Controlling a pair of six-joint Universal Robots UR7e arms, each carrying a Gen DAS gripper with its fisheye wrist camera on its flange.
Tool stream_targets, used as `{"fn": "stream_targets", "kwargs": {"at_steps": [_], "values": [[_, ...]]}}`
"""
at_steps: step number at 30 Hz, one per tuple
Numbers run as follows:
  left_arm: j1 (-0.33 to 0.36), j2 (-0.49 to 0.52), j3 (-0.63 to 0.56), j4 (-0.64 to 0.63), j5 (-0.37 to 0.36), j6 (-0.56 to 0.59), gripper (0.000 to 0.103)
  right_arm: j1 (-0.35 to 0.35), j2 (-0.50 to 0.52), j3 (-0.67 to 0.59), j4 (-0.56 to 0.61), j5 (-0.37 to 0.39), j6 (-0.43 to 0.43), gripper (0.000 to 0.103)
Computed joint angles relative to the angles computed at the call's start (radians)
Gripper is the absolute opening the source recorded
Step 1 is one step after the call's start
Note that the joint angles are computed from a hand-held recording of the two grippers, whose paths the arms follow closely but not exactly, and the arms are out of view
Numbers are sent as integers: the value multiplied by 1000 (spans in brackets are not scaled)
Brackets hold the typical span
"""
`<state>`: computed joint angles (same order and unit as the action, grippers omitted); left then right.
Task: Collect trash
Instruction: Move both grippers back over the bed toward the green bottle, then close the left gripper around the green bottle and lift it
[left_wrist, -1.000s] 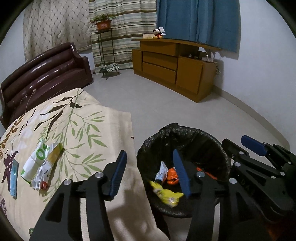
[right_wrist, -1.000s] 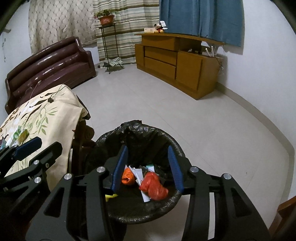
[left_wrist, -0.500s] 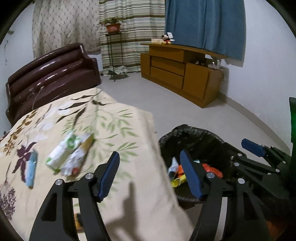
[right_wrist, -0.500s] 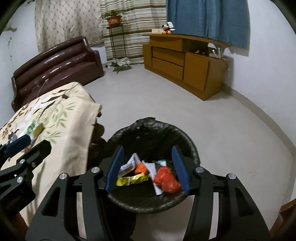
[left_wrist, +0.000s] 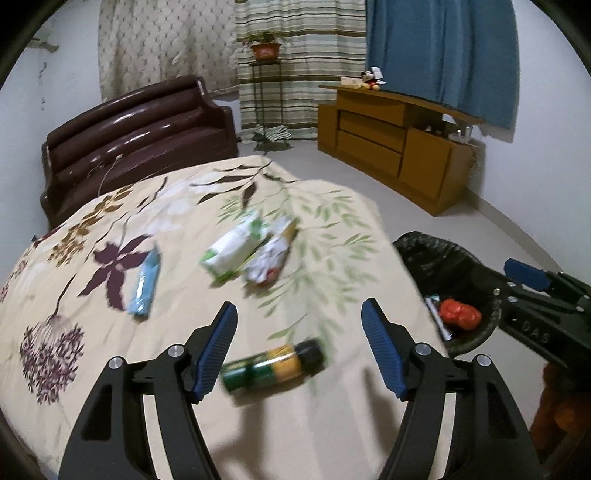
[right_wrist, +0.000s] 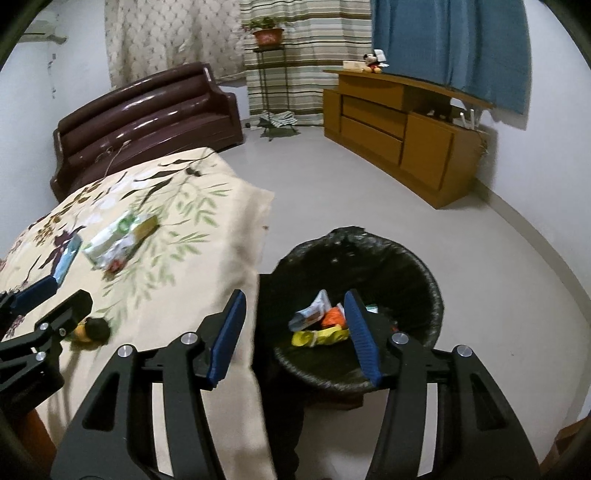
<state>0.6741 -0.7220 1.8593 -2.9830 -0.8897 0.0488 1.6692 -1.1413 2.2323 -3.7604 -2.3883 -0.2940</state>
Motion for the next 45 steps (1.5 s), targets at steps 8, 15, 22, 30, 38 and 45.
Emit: {"fn": "stream_targets", "kwargs": {"at_steps": [8,15,22,30,38,45], "values": [[25,-49,53,-6,1,22,68,52,42,-10,15,-35,3,55],[44,-52,56,15,-23,46,68,63,54,-13,24,-48,15,56],[58,-34,31,49,-46,70,68,59,54,-11,31,-48,29,57],[69,-28,10,99,-62,67,63,51,53,-8,35,-42,36,59],[77,-32,0,137,-75,32,50,49,59,-16,47,-36,40,59],[78,-35,4,128,-81,36,49,52,68,-23,53,-35,43,59]]}}
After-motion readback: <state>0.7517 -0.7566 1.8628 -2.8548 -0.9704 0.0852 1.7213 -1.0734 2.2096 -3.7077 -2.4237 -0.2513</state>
